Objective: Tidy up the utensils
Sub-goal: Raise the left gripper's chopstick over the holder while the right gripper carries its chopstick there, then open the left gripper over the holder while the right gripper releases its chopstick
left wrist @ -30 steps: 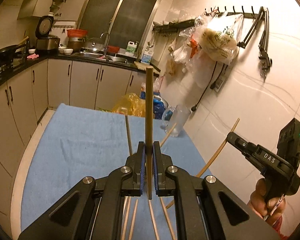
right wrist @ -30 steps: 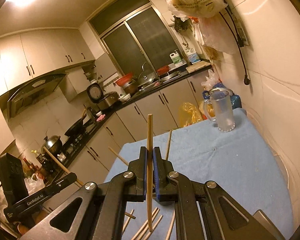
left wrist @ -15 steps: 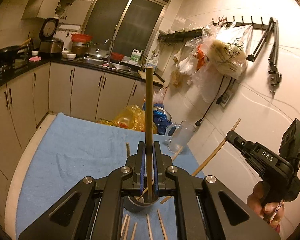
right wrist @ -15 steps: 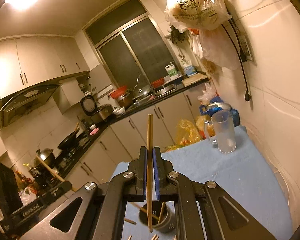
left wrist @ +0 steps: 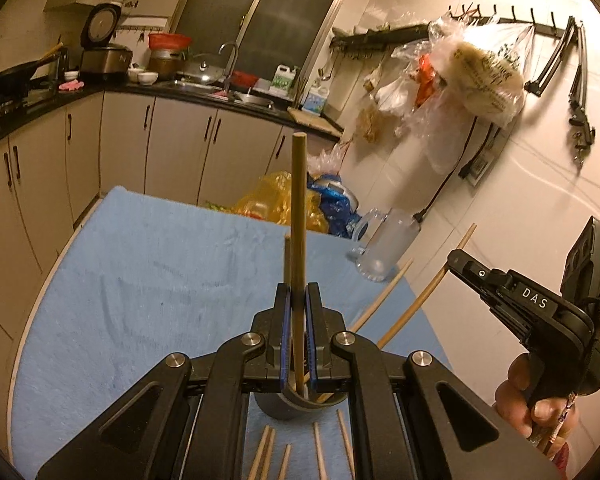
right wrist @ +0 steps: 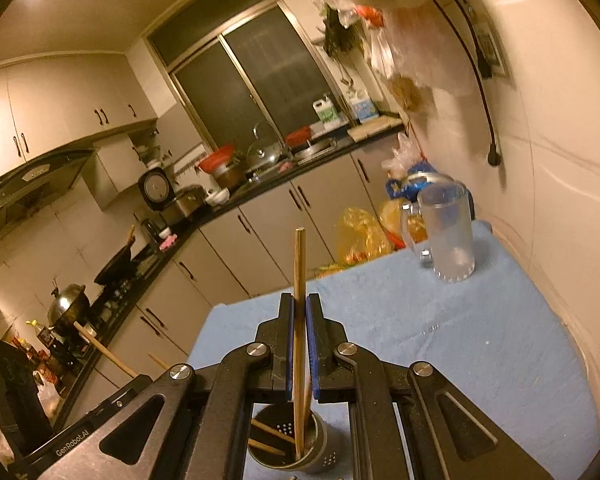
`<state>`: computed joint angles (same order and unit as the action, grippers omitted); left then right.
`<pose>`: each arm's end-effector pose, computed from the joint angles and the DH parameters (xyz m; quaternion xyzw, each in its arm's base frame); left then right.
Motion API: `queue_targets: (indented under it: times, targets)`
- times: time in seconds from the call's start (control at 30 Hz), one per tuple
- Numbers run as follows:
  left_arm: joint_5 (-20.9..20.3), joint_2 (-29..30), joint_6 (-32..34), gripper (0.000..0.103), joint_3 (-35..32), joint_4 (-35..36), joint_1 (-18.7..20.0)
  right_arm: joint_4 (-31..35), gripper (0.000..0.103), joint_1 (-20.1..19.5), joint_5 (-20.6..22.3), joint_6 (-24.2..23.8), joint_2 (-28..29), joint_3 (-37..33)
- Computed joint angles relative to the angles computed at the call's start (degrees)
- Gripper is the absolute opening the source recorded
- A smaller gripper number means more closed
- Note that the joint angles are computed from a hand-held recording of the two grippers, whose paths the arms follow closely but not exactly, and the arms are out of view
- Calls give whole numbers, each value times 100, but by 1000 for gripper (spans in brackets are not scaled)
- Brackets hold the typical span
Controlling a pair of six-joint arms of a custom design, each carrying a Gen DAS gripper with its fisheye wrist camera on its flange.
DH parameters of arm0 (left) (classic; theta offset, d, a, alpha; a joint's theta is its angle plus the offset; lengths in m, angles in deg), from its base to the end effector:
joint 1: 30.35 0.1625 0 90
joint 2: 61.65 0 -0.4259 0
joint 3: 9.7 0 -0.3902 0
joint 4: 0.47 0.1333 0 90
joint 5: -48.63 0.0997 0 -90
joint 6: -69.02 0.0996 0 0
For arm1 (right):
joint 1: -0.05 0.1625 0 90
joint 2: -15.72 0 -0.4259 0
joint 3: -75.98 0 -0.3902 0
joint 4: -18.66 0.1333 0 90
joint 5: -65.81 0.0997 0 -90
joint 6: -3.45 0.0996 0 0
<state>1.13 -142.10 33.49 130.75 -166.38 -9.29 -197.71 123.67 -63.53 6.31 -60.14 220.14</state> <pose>-0.2842 -0.3244 0.2013 0.2173 0.8985 -0.3628 0.1179 0.2613 -0.2663 0.2568 0.0608 -0.8371 0.5262 0.1365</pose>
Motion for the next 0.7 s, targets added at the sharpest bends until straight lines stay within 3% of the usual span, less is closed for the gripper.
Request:
queue_targets:
  times: [0.4, 0.7]
  targets:
    - [-162, 274, 48, 7, 9, -119, 271, 62, 7, -469, 412, 169, 215, 213]
    - [-92, 246, -3, 10, 9, -96, 219, 240, 8, -512, 545, 209, 30, 289]
